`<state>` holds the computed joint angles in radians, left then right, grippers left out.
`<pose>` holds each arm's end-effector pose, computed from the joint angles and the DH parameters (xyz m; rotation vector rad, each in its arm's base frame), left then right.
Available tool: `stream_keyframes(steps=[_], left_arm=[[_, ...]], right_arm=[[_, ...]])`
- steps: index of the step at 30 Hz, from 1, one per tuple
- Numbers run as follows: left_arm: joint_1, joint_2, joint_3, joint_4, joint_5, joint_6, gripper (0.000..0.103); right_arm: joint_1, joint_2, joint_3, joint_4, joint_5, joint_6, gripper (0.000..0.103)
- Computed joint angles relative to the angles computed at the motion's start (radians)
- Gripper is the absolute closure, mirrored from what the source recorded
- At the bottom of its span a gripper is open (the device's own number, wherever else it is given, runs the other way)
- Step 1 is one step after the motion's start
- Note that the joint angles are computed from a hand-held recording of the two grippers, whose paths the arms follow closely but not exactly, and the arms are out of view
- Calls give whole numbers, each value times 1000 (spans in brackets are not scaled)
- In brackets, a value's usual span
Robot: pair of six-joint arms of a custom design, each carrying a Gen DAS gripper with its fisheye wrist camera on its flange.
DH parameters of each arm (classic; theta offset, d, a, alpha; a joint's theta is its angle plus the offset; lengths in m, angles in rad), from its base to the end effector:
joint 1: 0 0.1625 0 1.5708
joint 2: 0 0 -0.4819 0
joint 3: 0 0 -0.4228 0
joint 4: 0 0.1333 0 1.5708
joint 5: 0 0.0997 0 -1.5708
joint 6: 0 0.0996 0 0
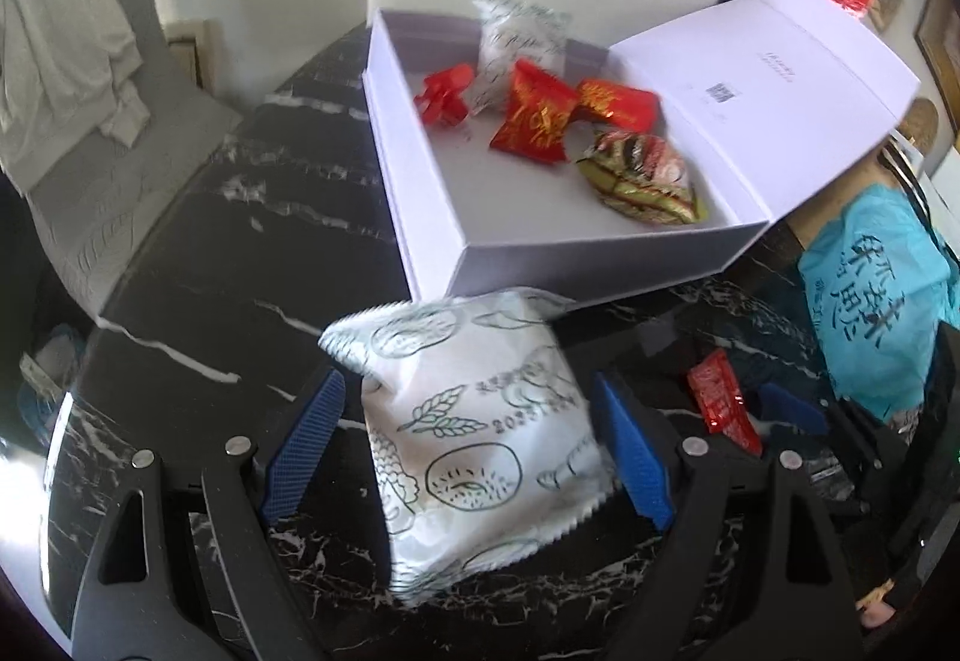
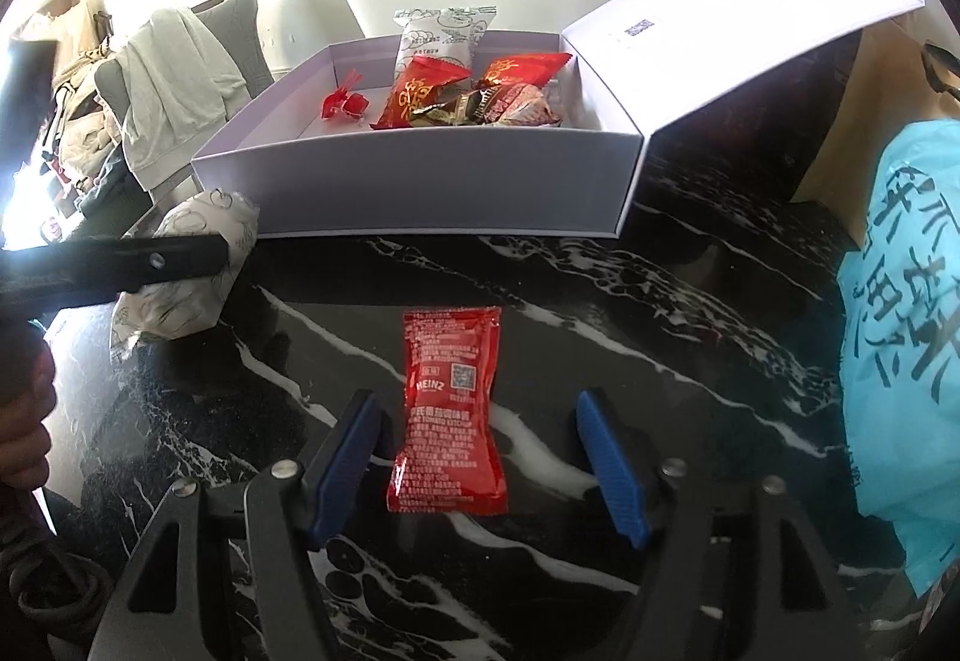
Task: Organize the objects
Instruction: 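Grasp the white printed pastry bag with the left tool while the right tool grasps the red sauce packet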
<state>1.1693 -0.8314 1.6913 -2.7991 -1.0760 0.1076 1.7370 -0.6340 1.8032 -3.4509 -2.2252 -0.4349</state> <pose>-0.1172 -0.7381 0.1523 0.5460 2.5932 -0.5858 0.1843 -0.6592 0.0640 0.4054 -2.2902 0.7440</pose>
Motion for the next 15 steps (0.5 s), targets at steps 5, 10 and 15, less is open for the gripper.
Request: stream_keyframes(steps=[5,10,15], left_arm=[[-3,8,13,-41,32,20,18],[-2,4,38,-96,12,55,21],[-6,-8,52,-81,-10,53,44]], right_arm=[[2,3,-1,-5,4,-17,46],[1,-3,9,-1,50,-41,77],[-8,-16,19,-2,75,-5,81]])
